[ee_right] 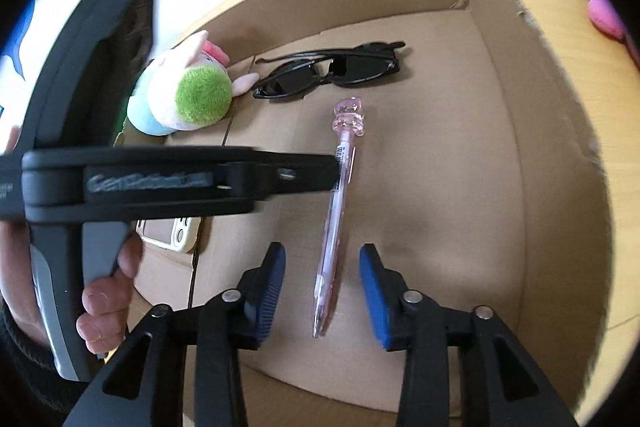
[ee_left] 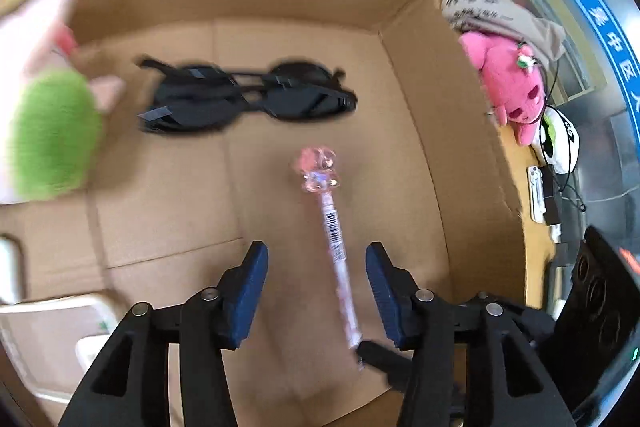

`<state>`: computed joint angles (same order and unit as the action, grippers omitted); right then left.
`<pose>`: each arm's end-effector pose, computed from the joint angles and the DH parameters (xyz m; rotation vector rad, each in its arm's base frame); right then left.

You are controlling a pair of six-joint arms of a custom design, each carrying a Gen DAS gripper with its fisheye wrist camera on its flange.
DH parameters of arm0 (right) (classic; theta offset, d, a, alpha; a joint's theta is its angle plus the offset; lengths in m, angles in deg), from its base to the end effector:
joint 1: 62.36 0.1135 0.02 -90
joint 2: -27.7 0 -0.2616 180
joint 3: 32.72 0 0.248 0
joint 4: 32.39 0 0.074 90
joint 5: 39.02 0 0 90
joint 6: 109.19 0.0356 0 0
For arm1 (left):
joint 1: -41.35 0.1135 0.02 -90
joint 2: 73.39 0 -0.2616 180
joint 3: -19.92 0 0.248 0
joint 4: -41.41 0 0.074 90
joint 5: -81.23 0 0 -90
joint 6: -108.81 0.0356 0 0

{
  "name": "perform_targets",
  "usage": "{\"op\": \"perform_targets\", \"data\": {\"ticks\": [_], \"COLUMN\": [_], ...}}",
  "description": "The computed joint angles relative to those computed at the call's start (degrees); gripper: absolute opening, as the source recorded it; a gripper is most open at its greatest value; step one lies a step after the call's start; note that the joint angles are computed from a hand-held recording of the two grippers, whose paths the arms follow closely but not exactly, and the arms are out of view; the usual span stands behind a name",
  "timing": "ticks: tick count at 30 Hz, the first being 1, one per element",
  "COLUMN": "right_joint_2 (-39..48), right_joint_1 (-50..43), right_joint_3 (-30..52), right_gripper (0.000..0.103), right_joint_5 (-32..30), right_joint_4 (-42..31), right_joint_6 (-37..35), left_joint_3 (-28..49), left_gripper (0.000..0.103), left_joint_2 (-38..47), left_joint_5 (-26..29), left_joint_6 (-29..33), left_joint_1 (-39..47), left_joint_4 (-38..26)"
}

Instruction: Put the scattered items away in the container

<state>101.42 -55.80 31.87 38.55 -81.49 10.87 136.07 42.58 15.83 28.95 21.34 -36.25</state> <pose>0.2463 0.0360 0.2328 0.4569 2.5980 0.5083 0.3761 -0.1527 0.2456 0.8188 2.7739 -0.6554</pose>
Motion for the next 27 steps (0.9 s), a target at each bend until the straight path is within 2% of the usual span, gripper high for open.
{"op": "perform_targets", "data": {"ticks": [2, 3, 4, 6, 11, 13, 17, 19, 21, 23, 25, 27], "right_joint_2": [-3.7, -6.5, -9.2, -14.5, -20.4, -19.3, -16.4, -13.8, -12.1, -12.3, -12.6, -13.0], "right_joint_1": [1.2, 2.6, 4.4, 10.7, 31.2, 40.4, 46.1, 46.1, 48.2, 48.0, 47.8, 47.9], "right_joint_3": [-1.0, -1.6, -2.3, -3.1, -4.6, -5.5, -6.6, -7.0, -6.5, -6.8, -7.6, -9.1], "right_gripper": [0.043, 0.050, 0.054, 0.071, 0.073, 0.073, 0.073, 0.073, 0.074, 0.077, 0.079, 0.081], "right_joint_5": [1.9, 4.0, 6.8, 16.3, 40.0, 49.7, 56.5, 56.5, 59.1, 58.2, 58.3, 59.1], "right_joint_4": [-0.4, -0.6, -1.3, -3.1, -7.4, -9.2, -9.9, -9.6, -11.0, -10.9, -9.7, -7.4], "right_joint_6": [0.5, 1.0, 1.5, 4.0, 14.0, 20.3, 25.9, 27.1, 29.0, 29.0, 28.1, 27.0], "left_joint_3": [-6.8, -11.2, -14.7, -22.7, -38.6, -45.1, -56.2, -61.0, -65.2, -69.4, -73.5, -76.2], "left_gripper": [0.069, 0.073, 0.079, 0.087, 0.103, 0.102, 0.102, 0.102, 0.102, 0.102, 0.102, 0.102], "left_joint_2": [-7.5, -12.5, -16.7, -26.3, -45.3, -51.2, -56.7, -57.7, -57.8, -59.5, -63.1, -64.2], "left_joint_5": [-0.4, -0.8, -1.0, -1.1, 3.0, 4.5, 4.3, 1.9, -0.9, -2.2, -7.5, -7.7], "left_joint_6": [1.7, 2.6, 3.2, 4.6, 7.7, 8.0, 7.7, 5.5, 3.5, 4.2, 4.4, 2.6], "left_joint_1": [1.4, 2.3, 3.2, 6.0, 17.5, 22.0, 27.5, 26.9, 27.1, 26.7, 23.6, 23.1], "left_joint_4": [4.8, 7.8, 10.3, 15.7, 23.3, 27.3, 35.1, 39.4, 43.5, 48.1, 52.7, 56.6]}}
